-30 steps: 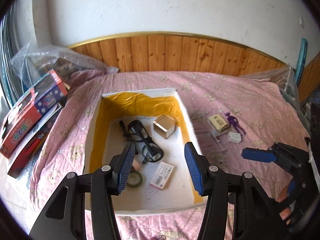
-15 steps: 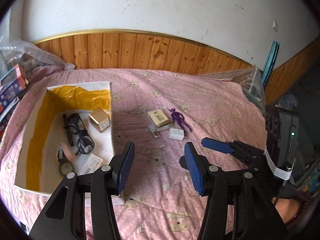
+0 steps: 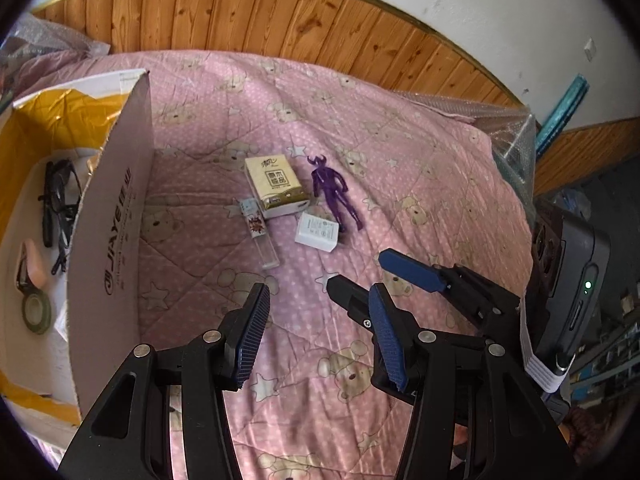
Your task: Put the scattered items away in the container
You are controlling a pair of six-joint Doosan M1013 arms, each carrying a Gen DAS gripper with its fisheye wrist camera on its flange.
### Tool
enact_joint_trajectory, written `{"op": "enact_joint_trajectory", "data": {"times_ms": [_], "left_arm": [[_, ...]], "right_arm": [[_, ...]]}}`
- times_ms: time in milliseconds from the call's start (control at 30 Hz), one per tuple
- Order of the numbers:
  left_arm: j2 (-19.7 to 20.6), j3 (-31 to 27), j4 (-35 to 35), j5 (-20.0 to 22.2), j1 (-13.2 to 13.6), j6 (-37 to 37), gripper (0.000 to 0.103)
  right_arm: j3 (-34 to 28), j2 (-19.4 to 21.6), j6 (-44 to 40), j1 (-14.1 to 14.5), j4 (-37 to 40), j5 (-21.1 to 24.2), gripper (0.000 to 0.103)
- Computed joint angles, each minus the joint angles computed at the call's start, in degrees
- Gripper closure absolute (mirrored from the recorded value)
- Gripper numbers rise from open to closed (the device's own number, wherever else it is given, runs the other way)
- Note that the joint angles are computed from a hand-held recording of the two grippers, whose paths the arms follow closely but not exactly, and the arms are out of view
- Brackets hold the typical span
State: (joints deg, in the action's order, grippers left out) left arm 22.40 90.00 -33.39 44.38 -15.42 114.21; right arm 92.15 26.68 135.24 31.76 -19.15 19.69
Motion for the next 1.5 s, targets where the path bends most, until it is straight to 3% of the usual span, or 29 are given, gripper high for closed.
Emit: {"op": "enact_joint_trajectory", "data": {"times_ms": [167,367,500,600,633,667,733,767,1067,1500], "left_arm": [[5.23,-4.73,0.69,4.25,0.01,-8.04,0.048],[9.51,-8.73,4.53,4.79,-0.68,-15.53,0.048],[12.10,-11.37,5.57,6.22,-0.70,-19.20,0.049],[13.46,-12.46,6.88,6.79,-0.96,-20.64,0.048],[13.20,-11.70,5.85,4.81,-0.90,-19.87,0.049],[13.18,-11.54,6.28,3.90,-1.00,-20.13,0.051],[13.13,-11.64,11.64,2.68,-1.78,-23.34,0.080],[13.16,-11.65,12.19,2.54,-1.87,-23.15,0.084],[10.68,-9.02,11.68,-0.07,-1.68,-20.76,0.085],[6.00,-4.31,13.95,-1.85,-2.57,-19.39,0.085]], "right_arm": [[-3.77,3.29,-19.46,-2.44,10.36,3.90,0.041],[-7.68,6.91,-34.82,-3.73,14.18,7.08,0.041],[-9.39,8.85,-43.47,-4.36,18.29,8.22,0.042],[-9.21,9.33,-45.98,-4.57,19.30,6.96,0.051],[-9.18,9.35,-46.81,-4.68,20.23,6.88,0.053],[-9.05,9.27,-46.73,-4.78,20.55,6.65,0.056],[-8.53,8.97,-47.37,-4.96,21.92,6.18,0.057],[-8.28,8.76,-47.22,-4.95,22.00,6.21,0.057],[-3.19,5.01,-46.37,-4.90,28.90,3.06,0.057],[2.15,1.29,-33.61,-3.29,26.65,0.37,0.057]]}}
